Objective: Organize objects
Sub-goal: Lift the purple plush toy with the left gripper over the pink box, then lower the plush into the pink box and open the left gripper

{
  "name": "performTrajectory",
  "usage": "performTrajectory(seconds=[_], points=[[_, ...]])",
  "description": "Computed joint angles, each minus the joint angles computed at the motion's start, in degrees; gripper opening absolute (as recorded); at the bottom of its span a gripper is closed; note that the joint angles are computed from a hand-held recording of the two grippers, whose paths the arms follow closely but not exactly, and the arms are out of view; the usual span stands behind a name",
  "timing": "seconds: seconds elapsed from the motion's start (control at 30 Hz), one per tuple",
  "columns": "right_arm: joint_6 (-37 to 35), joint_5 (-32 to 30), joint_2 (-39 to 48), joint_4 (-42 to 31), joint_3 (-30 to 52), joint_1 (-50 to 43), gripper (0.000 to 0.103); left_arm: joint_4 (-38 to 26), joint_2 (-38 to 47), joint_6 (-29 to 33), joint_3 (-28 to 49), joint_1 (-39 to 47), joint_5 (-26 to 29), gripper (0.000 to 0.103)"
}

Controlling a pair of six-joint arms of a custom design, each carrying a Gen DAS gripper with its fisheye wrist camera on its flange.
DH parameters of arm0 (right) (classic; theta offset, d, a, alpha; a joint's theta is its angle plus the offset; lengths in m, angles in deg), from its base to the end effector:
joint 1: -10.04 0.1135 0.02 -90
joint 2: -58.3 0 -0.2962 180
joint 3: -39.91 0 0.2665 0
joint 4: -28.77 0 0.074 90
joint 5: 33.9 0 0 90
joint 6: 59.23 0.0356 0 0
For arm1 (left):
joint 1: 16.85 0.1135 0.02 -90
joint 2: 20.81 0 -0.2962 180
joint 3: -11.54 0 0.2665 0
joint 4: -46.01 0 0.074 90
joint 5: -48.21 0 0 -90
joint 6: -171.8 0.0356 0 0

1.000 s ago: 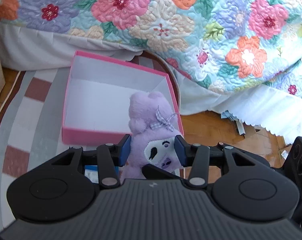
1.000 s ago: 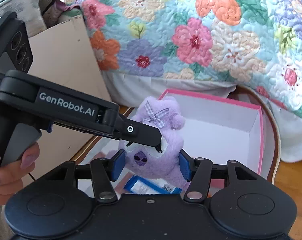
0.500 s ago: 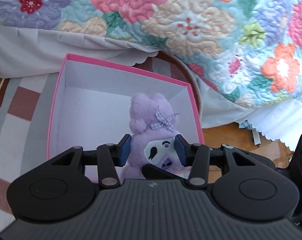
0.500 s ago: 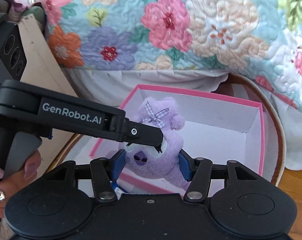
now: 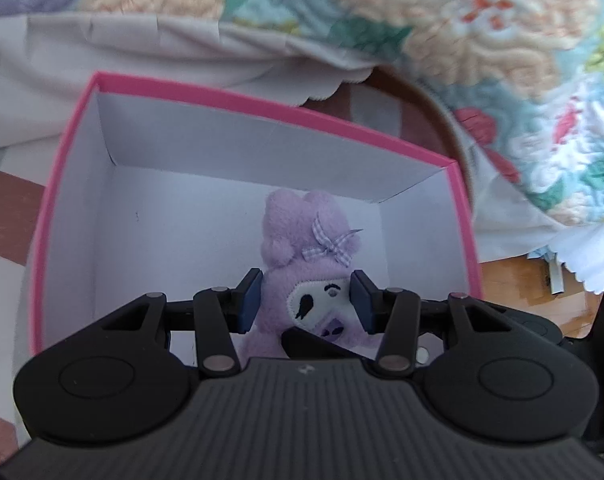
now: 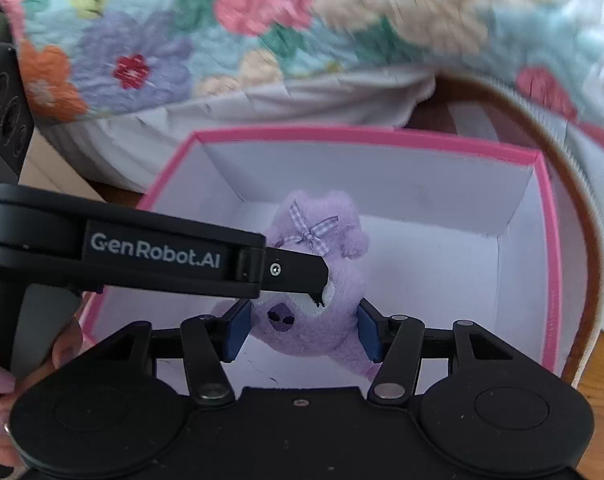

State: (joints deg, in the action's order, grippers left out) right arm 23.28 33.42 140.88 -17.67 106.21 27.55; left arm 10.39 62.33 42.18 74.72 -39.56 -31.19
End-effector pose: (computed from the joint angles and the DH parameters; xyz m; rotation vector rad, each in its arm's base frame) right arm 0.2691 0.0993 0.2375 -0.6979 2.5536 0.5843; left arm 0.2712 -0.1206 0.2267 -0.3143 2.6320 -0.6350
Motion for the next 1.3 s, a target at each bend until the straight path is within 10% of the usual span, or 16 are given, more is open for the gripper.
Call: performTrajectory(seconds=[0.5, 0.7, 0.93, 1.3], points=[[0.30, 4.93, 10.27, 1.34, 3.66, 0.78, 0.063, 0.65, 8.28, 1.55, 2.24, 0.07, 0.94, 0.044], [-6.77, -2.42, 7.51, -2.20, 3.12, -3.36, 0.072, 0.68, 9.17, 1.41, 1.95, -0.21, -1.00, 0.023], [-7.95, 2.22, 6.17, -2.00, 1.34, -1.75, 0.028, 2.07, 9.32, 0.38, 2.22, -2.58, -4.07, 0.023], [-0.90, 3.14, 2.55, 2.98, -1.86, -1.89, 0.027, -5.93, -0.13, 4.81, 1.56, -2.92, -6.04, 0.023]])
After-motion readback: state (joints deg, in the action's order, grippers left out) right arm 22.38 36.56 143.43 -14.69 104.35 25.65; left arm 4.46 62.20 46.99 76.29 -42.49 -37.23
